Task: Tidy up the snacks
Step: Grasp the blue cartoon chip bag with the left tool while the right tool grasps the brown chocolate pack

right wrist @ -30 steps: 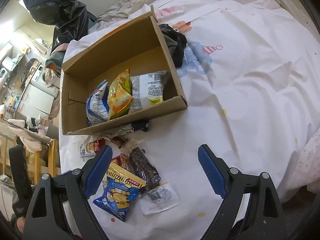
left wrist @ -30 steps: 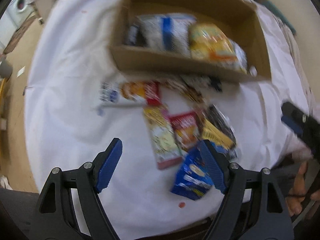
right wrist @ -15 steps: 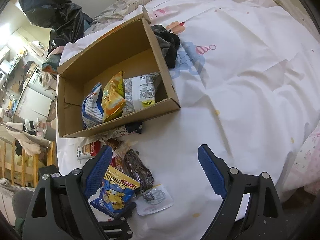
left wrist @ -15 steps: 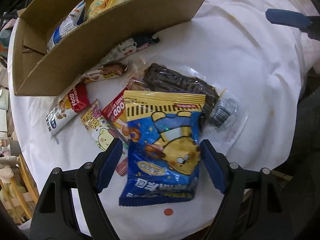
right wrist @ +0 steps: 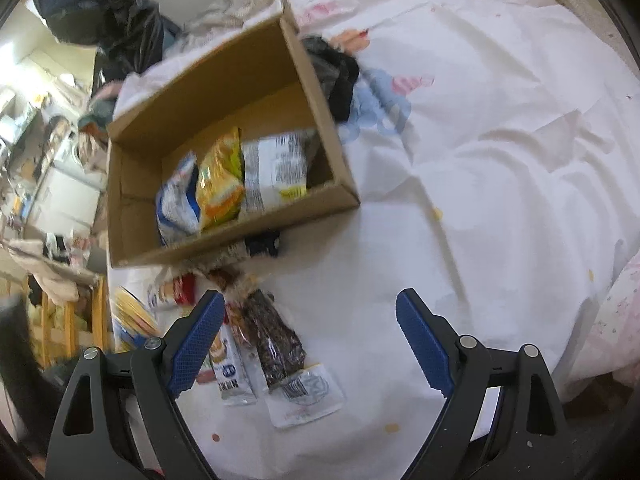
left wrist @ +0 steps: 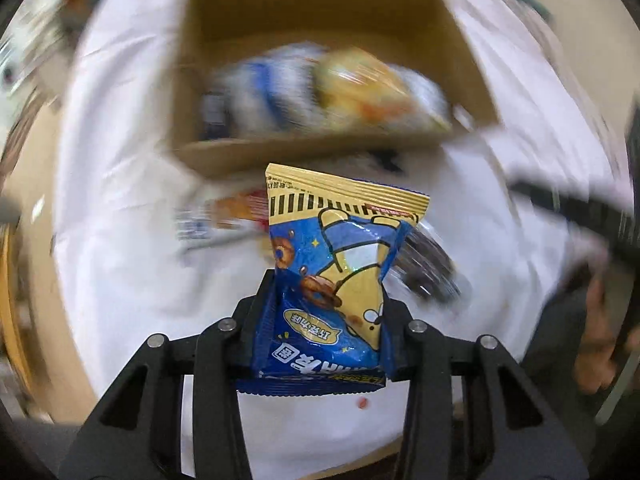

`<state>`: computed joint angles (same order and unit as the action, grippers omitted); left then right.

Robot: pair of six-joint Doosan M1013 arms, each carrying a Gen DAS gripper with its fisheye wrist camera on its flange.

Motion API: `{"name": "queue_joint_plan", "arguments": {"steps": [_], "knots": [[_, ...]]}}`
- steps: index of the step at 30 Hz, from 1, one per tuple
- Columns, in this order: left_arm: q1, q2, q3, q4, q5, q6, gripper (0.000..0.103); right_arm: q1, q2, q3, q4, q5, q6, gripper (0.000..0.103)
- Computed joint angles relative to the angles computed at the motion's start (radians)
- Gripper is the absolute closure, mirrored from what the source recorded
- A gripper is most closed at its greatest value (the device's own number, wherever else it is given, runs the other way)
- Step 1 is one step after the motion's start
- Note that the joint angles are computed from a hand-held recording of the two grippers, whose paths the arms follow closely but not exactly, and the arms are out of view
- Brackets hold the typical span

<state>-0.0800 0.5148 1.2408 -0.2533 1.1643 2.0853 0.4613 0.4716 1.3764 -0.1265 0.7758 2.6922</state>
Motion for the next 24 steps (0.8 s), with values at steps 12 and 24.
{"name": "queue_joint_plan", "arguments": {"steps": [12,24], "knots": [[0.048,0.029,-0.031,-0.039,0.027,-0.142,0.065,0.042,0.218,-0.289,0.093,0.449,-0.402,0.013],[0.047,0.044,-0.057,-0.053,0.069,-0.144,0.065,0.055,0.265,-0.355,0.106,0.502,-0.515,0.051]]}}
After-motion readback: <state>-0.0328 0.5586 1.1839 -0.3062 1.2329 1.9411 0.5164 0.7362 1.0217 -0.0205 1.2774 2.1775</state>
